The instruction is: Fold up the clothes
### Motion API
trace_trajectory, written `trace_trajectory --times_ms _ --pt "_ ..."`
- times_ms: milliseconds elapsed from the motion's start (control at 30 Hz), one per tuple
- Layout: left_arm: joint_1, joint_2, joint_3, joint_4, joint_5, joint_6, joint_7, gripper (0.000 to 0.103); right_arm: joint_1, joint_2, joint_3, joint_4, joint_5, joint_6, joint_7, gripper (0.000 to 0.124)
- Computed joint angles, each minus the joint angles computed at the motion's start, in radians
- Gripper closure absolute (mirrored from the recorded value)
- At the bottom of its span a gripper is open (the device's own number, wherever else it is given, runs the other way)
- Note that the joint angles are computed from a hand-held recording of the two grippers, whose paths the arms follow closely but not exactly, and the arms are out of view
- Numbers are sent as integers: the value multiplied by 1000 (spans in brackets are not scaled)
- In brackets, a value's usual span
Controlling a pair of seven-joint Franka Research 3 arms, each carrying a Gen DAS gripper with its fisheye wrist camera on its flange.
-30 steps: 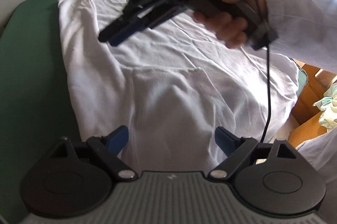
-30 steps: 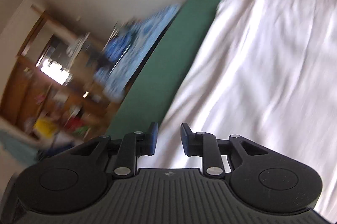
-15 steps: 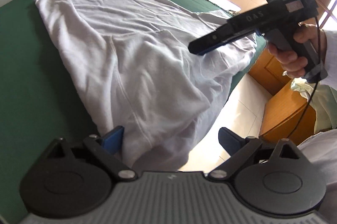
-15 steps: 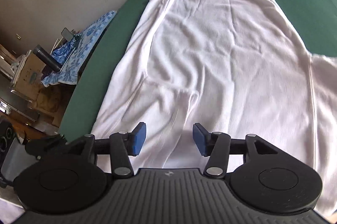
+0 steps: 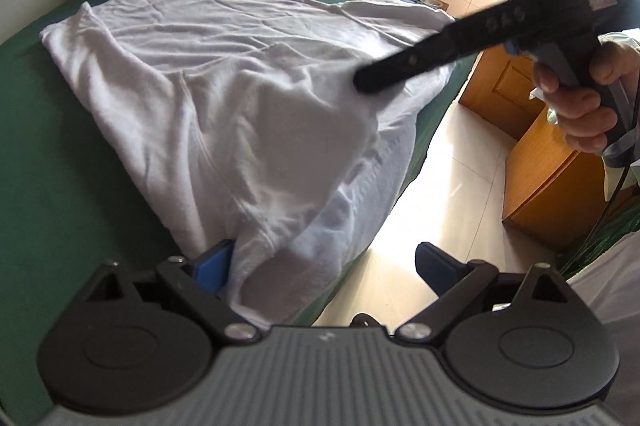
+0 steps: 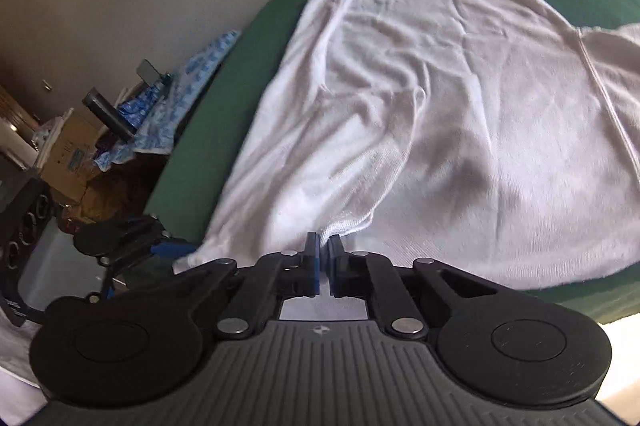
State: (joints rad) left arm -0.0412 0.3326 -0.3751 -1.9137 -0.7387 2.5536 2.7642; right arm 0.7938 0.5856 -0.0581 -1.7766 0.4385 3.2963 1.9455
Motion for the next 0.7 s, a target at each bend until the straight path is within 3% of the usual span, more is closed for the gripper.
trace_trajectory --times_ms 67,100,200,267,433,567,633,700 --pt "0 -4 -3 -2 -2 -6 0 6 -4 -23 6 -28 2 77 -23 120" --pt "-5 -1 -1 -1 7 -12 -4 6 19 -36 -23 -39 18 65 -44 120" --pt "-17 0 -4 -21 27 13 5 3 178 -30 -232 -43 40 -111 -19 120" --pt "-19 -3 -7 -30 29 28 7 3 219 -5 -293 -34 9 -186 42 119" --pt "-8 -4 -5 -13 34 -24 -15 3 281 28 -373 -20 -76 -202 143 119" --pt "-15 4 0 -12 42 -26 -16 3 295 11 -395 -41 -136 -208 190 120" --pt "-12 3 -3 -14 39 -26 -4 3 314 3 -415 -64 -154 -178 233 120" --pt "-7 4 -4 -12 35 -34 6 3 293 -25 -383 -102 -157 -98 257 121"
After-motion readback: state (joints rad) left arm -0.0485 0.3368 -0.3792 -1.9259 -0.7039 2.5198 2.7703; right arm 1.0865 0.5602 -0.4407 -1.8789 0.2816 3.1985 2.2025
